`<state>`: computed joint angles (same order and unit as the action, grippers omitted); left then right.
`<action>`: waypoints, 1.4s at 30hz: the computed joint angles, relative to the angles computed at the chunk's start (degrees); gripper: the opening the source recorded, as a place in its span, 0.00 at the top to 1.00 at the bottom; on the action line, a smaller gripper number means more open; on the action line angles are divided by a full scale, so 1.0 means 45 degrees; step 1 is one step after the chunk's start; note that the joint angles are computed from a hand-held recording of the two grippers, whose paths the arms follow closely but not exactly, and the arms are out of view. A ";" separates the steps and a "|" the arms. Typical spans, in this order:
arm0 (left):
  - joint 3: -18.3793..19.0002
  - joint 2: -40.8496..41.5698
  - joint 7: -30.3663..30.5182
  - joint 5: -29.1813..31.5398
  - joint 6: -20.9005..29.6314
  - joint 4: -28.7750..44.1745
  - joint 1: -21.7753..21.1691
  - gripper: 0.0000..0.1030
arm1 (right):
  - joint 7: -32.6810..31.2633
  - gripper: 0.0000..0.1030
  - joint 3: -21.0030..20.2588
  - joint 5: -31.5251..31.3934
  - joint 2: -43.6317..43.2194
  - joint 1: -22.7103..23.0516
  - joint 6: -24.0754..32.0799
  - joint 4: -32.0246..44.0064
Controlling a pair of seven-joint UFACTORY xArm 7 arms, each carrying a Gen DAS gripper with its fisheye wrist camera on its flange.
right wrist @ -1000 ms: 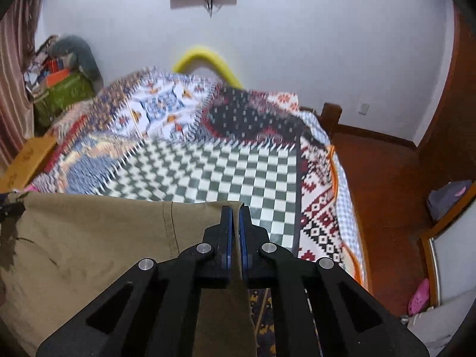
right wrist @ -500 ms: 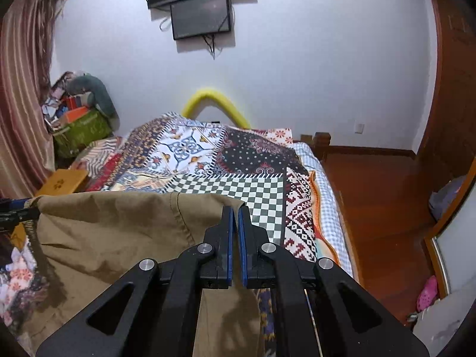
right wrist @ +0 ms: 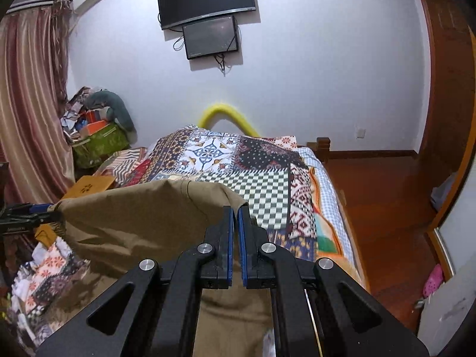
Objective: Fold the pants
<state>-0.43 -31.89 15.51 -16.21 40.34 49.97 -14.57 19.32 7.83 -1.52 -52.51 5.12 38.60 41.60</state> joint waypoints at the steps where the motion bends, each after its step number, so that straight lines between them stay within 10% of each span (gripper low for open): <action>1: 0.0026 -0.0223 0.0032 -0.0023 0.0089 -0.0168 -0.0027 0.48 | 0.0090 0.97 0.0035 0.0074 -0.0327 0.0071 0.0203 -0.0144; 35: 0.0802 -0.5809 -0.0125 0.0210 0.3488 -0.4640 0.0958 0.42 | 0.2976 0.96 0.1195 0.1696 -0.6848 0.1770 0.7865 -0.3068; 42: 0.0473 -0.4800 -0.0986 -0.0078 0.2981 -0.4405 0.0901 0.27 | 0.3292 0.67 0.1357 0.2148 -0.6754 0.1917 0.7462 -0.3431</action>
